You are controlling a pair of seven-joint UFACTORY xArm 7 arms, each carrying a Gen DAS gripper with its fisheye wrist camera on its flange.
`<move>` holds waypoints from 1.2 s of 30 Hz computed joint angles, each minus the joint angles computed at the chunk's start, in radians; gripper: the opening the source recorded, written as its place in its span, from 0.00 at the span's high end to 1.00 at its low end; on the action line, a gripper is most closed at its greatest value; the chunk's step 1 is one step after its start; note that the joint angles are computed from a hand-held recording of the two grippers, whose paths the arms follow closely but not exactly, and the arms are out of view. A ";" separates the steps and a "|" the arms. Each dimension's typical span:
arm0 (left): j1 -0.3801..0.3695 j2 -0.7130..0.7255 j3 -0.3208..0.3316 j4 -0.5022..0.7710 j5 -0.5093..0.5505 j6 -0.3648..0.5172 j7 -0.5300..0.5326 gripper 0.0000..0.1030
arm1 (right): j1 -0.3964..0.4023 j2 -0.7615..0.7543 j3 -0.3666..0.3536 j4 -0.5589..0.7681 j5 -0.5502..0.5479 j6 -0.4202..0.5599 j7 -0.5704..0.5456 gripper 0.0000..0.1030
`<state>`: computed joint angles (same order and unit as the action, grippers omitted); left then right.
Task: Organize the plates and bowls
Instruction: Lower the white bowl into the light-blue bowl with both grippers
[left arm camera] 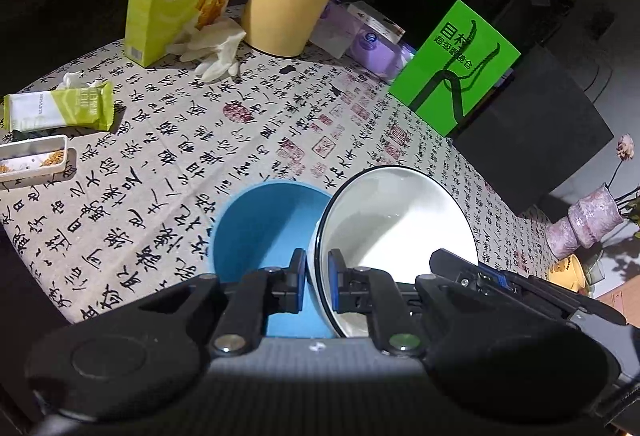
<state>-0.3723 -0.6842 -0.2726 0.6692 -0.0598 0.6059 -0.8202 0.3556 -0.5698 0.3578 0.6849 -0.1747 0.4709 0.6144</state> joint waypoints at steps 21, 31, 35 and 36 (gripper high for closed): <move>0.007 0.050 0.076 -0.056 -0.060 -0.040 0.090 0.89 | 0.010 0.195 0.016 0.084 -0.085 -0.004 0.074 0.92; 0.007 0.099 0.090 -0.051 -0.078 -0.040 0.131 0.89 | 0.037 0.243 -0.018 0.081 -0.082 -0.014 0.060 0.92; 0.011 0.111 0.088 -0.048 -0.077 -0.035 0.140 0.89 | 0.042 0.260 -0.023 0.086 -0.081 -0.011 0.053 0.92; 0.013 0.113 0.088 -0.047 -0.076 -0.035 0.142 0.89 | 0.043 0.263 -0.024 0.087 -0.080 -0.010 0.052 0.91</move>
